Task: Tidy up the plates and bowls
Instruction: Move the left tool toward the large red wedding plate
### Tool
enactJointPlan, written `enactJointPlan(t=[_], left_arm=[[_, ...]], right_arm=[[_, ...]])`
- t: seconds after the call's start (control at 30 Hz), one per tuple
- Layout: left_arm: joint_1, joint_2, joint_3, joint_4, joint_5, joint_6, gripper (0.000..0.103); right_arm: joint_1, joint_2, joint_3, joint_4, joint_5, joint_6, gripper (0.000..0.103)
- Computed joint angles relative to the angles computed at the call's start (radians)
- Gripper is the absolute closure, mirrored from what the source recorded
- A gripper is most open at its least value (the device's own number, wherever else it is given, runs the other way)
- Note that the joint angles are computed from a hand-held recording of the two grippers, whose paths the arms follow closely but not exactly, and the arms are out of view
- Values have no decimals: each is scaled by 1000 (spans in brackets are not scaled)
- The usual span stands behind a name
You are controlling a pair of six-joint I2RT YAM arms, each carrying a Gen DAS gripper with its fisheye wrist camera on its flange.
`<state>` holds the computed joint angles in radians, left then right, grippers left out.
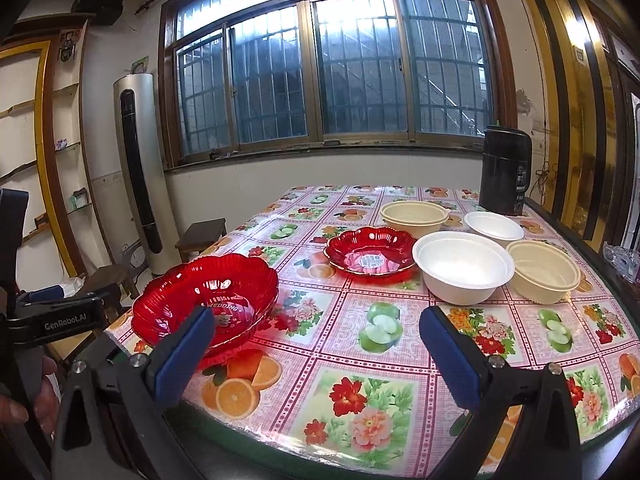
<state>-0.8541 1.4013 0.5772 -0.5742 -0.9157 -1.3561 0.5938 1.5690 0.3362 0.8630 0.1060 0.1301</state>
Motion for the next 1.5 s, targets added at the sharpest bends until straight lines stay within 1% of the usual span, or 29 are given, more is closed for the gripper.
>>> enactJointPlan(t=[0.17,0.47,0.73,0.87,1.17,1.5], left_arm=[[4,33,24,2,0,-6,0],[89,17,-15,128,34,120,0],[147,45,-32,223,71,200,0],[186,60,-42,278,99,247,0],[259,110,-48,363,146,327,0],[311,155,-43,411,181,374,0]], right_arm=[[-2,30,32,-12,-11,4,0],[22,84,114,-54,-13,4,0],[42,149,204,-93,0,8,0],[40,186,248,-119,-10,21,0],[29,266,348,-185,-41,44,0],[20,328,426,-223,-71,60,0]])
